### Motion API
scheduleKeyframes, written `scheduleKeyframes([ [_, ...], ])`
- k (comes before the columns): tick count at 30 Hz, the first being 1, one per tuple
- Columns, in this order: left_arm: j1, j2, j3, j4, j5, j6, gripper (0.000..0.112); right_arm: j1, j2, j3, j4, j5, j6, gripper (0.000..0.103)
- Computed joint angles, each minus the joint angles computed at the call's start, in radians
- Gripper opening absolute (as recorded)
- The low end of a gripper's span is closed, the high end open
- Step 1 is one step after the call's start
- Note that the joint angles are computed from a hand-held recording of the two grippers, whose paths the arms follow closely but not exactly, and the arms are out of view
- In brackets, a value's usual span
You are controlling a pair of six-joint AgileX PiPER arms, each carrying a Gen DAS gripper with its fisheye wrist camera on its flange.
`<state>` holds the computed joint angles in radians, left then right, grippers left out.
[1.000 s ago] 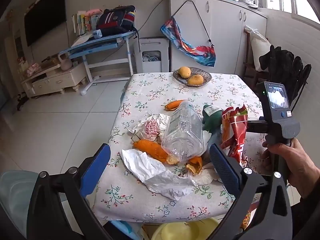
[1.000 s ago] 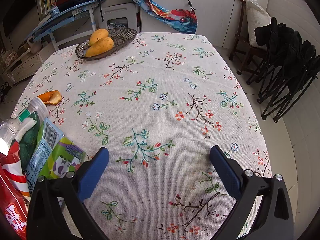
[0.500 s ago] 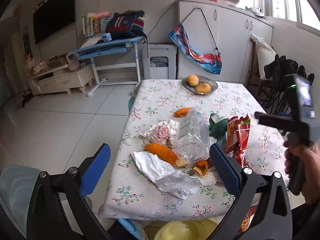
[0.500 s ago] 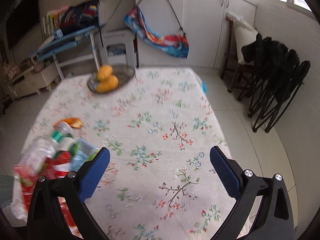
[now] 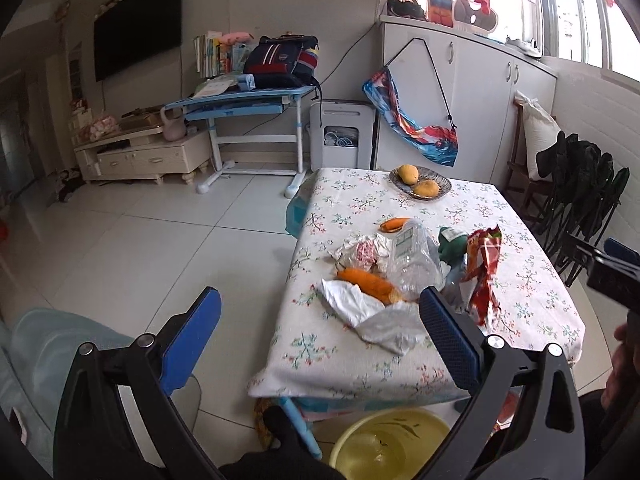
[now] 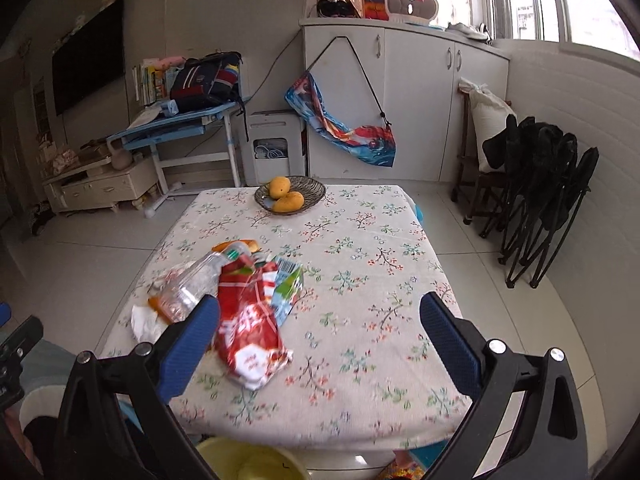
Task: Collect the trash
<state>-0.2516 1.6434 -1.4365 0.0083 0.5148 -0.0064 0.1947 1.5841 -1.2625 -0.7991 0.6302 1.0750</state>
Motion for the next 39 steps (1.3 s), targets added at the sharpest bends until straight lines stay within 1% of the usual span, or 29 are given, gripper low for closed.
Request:
scheduleKeyframes([
  [4, 0.004, -0.061, 0.087, -0.046, -0.046, 0.063, 0.096, 0.083, -0.052, 0.068, -0.108, 0.049, 0.102, 0.096],
  [6, 0.001, -0.085, 0.117, -0.056, -0.074, 0.072, 0.096, 0.107, -0.065, 0.096, -0.137, 0.058, 0.134, 0.096],
  [10, -0.005, -0.101, 0.132, -0.081, -0.091, 0.091, 0.096, 0.145, -0.078, 0.138, -0.171, 0.074, 0.204, 0.096],
  [12, -0.005, -0.105, 0.137, -0.096, -0.098, 0.103, 0.096, 0.165, -0.085, 0.148, -0.213, 0.085, 0.248, 0.096],
  [17, -0.016, -0.111, 0.159, -0.076, -0.119, 0.086, 0.096, 0.195, -0.101, 0.179, -0.282, 0.086, 0.318, 0.096],
  [24, -0.023, -0.112, 0.168, -0.046, -0.128, 0.062, 0.096, 0.218, -0.112, 0.188, -0.318, 0.096, 0.346, 0.096],
  [29, -0.037, -0.119, 0.183, 0.004, -0.142, 0.030, 0.096, 0.226, -0.123, 0.199, -0.342, 0.102, 0.364, 0.096],
  [39, -0.040, -0.125, 0.190, 0.013, -0.148, 0.020, 0.096, 0.237, -0.140, 0.211, -0.360, 0.117, 0.370, 0.096],
])
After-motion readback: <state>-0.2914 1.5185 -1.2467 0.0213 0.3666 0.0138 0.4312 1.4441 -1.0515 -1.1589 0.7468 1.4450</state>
